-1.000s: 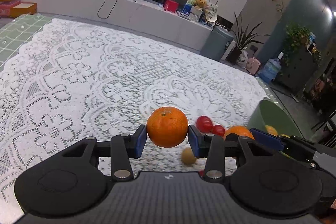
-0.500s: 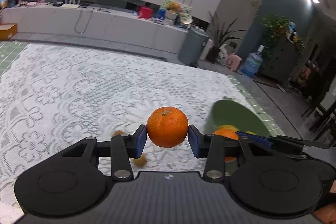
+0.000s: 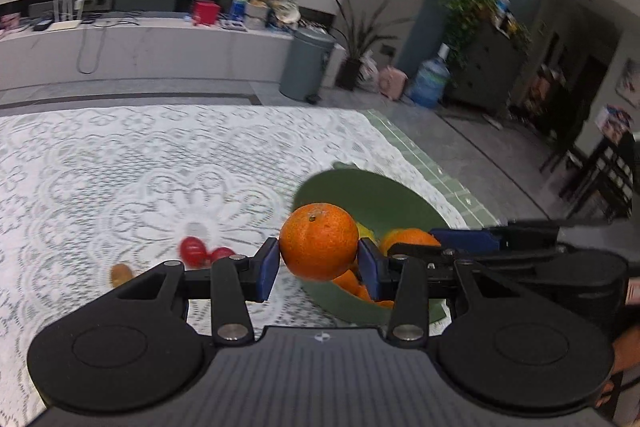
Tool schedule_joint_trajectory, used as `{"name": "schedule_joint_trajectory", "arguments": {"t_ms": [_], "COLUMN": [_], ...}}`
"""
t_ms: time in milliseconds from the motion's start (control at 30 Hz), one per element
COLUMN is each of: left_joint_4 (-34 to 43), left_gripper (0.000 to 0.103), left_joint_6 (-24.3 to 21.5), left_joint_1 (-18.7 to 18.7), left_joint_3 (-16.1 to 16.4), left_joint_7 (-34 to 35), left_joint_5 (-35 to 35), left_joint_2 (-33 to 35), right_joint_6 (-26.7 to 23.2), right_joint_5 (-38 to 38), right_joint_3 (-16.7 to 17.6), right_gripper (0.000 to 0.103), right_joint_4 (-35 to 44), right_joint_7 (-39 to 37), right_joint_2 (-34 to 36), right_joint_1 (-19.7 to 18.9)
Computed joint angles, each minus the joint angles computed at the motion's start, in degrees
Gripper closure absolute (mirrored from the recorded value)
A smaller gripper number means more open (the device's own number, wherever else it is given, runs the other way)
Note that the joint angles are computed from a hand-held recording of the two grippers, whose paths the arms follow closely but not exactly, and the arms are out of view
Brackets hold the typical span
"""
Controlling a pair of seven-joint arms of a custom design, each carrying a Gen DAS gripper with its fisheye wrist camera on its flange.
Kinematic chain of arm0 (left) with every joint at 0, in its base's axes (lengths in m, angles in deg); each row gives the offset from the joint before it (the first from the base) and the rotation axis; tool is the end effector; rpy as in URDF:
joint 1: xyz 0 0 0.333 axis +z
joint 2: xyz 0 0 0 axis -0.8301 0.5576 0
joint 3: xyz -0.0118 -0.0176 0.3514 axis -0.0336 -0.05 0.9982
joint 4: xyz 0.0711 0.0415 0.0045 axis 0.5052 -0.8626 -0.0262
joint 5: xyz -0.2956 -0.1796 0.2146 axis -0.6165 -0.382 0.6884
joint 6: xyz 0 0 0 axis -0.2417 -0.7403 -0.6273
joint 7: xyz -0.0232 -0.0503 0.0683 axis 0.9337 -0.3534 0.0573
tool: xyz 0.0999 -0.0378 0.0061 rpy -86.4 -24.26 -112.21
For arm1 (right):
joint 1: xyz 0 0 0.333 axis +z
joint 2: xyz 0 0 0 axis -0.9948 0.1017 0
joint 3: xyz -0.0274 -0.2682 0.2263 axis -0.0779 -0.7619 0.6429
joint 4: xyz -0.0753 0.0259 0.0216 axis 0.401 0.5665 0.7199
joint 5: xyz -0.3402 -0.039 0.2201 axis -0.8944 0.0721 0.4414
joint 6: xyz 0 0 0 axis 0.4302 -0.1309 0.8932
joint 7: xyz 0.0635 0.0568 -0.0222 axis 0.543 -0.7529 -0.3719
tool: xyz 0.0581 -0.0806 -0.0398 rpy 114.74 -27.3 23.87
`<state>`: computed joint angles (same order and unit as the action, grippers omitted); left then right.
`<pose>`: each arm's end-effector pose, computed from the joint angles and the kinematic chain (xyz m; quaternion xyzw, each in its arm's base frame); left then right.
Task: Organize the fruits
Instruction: 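Carry both oranges over the green colander and open both tools to release them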
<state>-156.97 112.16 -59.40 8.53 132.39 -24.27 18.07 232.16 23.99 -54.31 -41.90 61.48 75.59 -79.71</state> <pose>0.6183 -0.1289 0.4130 -0.6017 0.6652 -0.4080 0.1704 0.6346 0.2444 0.3629 -0.7383 0.5379 -0.1795 0.3652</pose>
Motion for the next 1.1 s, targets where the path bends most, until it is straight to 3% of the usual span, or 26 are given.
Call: {"name": "schedule_joint_trajectory", "arguments": {"t_ms": [67, 233, 567, 767, 1100], "left_joint_4": [0.1, 1.26, 4.2, 5.74, 7.15], "left_gripper": [0.055, 0.055, 0.055, 0.055, 0.055], "left_joint_6": [-0.83, -3.55, -8.11, -11.19, -14.76], "left_joint_1": [-1.26, -3.67, -3.17, -1.18, 1.14], "left_joint_3": [1.02, 3.75, 4.1, 2.73, 0.85], "left_joint_7": [-4.94, -17.76, -30.13, -34.88, -36.05], "left_joint_5": [6.19, 22.95, 40.03, 47.32, 50.06], "left_joint_2": [0.88, 3.5, 7.16, 9.06, 9.96], "right_joint_6": [-2.32, -7.33, -16.71, -19.87, -23.27], "right_joint_5": [-0.22, 1.28, 8.1, 11.99, 17.06], "right_joint_3": [1.05, -1.38, -2.6, -3.58, -3.06], "right_gripper": [0.062, 0.062, 0.062, 0.062, 0.062], "right_joint_4": [0.93, 3.31, 8.85, 10.89, 12.5], "right_joint_7": [-1.12, -5.18, -14.46, -18.57, -23.74], "right_joint_2": [0.29, 1.01, 4.27, 5.83, 6.86], "right_joint_1": [-1.64, -0.49, 0.44, 1.48, 1.05]}}
